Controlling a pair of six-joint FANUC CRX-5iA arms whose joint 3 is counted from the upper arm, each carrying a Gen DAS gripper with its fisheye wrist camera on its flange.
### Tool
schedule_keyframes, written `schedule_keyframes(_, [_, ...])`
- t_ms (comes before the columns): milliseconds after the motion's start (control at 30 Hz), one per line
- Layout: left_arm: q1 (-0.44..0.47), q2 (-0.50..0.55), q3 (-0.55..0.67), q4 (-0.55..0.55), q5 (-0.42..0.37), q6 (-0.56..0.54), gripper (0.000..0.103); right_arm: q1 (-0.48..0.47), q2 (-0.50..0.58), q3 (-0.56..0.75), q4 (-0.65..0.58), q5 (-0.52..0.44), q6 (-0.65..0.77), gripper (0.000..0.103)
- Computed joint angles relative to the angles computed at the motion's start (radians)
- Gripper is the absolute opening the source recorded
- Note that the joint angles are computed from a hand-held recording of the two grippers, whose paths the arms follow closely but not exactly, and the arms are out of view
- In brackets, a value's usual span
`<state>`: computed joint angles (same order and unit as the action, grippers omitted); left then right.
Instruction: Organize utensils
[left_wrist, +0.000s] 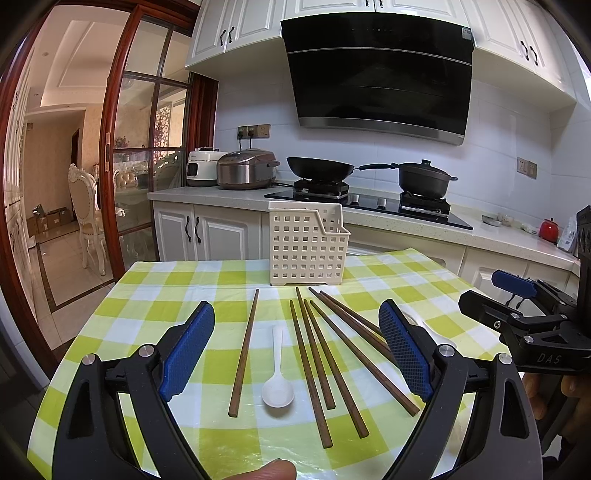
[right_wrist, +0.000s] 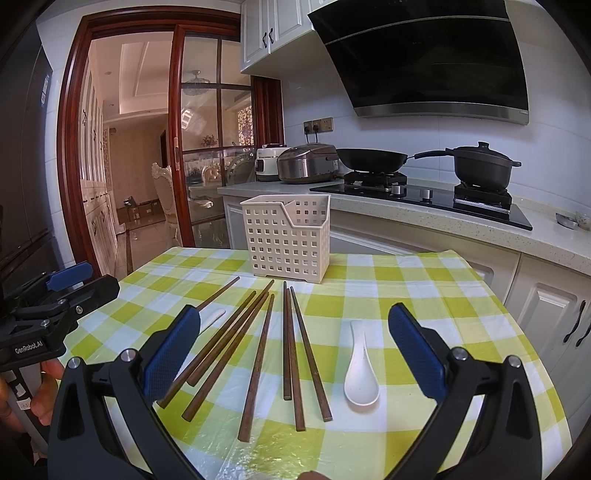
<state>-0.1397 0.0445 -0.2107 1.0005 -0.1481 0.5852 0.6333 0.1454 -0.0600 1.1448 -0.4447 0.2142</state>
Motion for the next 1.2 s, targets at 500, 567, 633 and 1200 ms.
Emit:
schedule_keyframes(500, [-0.002, 0.001, 0.002, -0.007, 0.002, 0.007, 0.085, 0.000, 0.000, 0.000, -0.003, 0.000, 0.001, 0.098])
schedule_keyframes(567, [-0.002, 0.000, 0.001, -0.004, 0.003, 0.006, 0.085, 0.000, 0.000, 0.001, -0.002, -0.001, 0.001, 0.098])
schedule_keyframes(633, [-0.004, 0.000, -0.001, 0.004, 0.004, -0.002, 0.085, 0.000, 0.000, 0.002, -0.009, -0.001, 0.006, 0.098])
schedule_keyframes(1200, [0.156, 0.197, 0.460, -0.680, -0.458, 0.665, 0.085, -0.041, 0.260, 0.615, -0.884, -0.445, 0.800, 0.098])
